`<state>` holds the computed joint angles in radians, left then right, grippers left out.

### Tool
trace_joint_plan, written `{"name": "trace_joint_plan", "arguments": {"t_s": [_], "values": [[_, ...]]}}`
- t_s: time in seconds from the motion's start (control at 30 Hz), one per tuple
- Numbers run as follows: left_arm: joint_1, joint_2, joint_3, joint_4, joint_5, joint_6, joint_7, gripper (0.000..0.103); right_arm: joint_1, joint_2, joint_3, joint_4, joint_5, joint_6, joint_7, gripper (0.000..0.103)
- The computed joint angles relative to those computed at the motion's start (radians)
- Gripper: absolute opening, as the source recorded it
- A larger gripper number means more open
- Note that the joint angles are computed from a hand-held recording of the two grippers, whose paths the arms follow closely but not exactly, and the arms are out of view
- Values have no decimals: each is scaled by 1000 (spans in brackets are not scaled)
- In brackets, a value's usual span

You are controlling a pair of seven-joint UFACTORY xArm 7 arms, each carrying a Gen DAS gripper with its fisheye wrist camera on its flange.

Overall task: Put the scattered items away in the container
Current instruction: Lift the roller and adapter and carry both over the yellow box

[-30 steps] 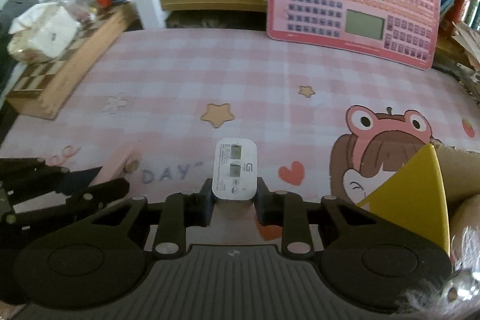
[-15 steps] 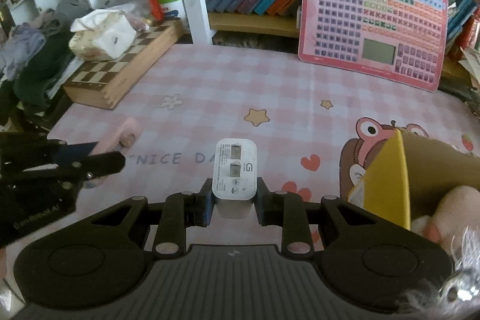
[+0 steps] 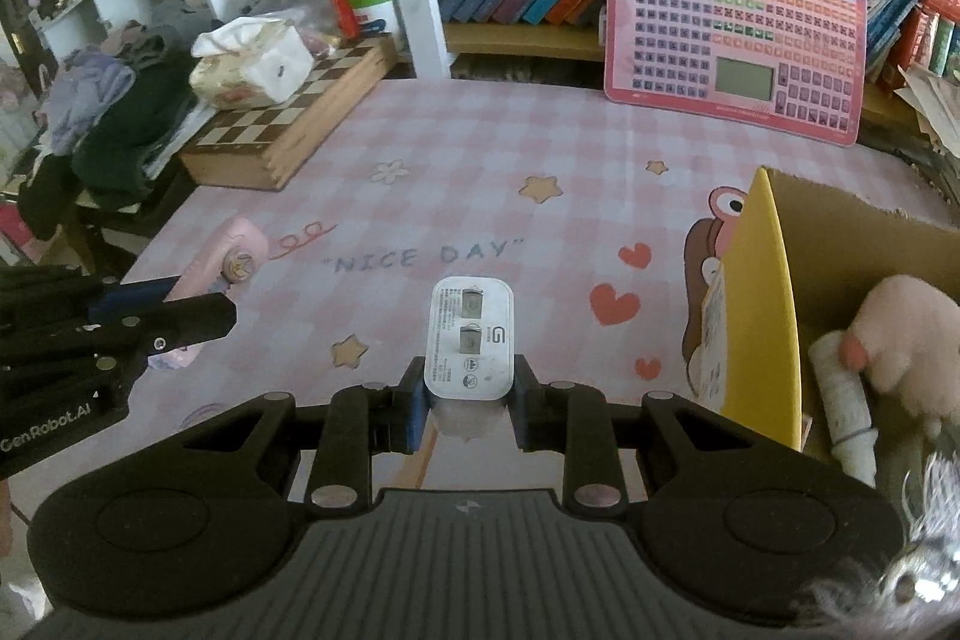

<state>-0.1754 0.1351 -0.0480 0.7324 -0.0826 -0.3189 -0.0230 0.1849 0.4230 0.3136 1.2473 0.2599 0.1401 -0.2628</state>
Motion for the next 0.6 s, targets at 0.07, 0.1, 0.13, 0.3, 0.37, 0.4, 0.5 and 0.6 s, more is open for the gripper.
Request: {"name": "trace_joint_plan", "arguments": {"t_s": [0.07, 0.1, 0.13, 0.3, 0.37, 0.4, 0.5, 0.6], "values": [[-6, -36, -1, -38, -7, -9, 4, 13, -20, -29, 26, -41, 20, -21, -14, 25], [-9, -52, -2, -55, -13, -13, 8, 13, -29, -44, 38, -61, 31, -30, -21, 25], [-5, -68, -8, -71, -6, -14, 1, 13, -36, -58, 48, -79, 41, -38, -26, 25], [19, -141, -18, -144, 66, -20, -65, 13, -46, -130, 69, -170, 84, -73, -35, 25], [24, -164, -14, -170, 106, -22, -102, 13, -47, -157, 75, -204, 101, -84, -37, 25], [25, -174, -13, -182, 118, -25, -113, 13, -49, -170, 82, -220, 113, -91, -41, 25], [22, -209, -4, -222, 165, -38, -153, 13, -58, -208, 106, -265, 158, -109, -63, 25], [16, -241, 2, -255, 194, -48, -171, 13, -58, -244, 121, -303, 205, -124, -87, 25]]}}
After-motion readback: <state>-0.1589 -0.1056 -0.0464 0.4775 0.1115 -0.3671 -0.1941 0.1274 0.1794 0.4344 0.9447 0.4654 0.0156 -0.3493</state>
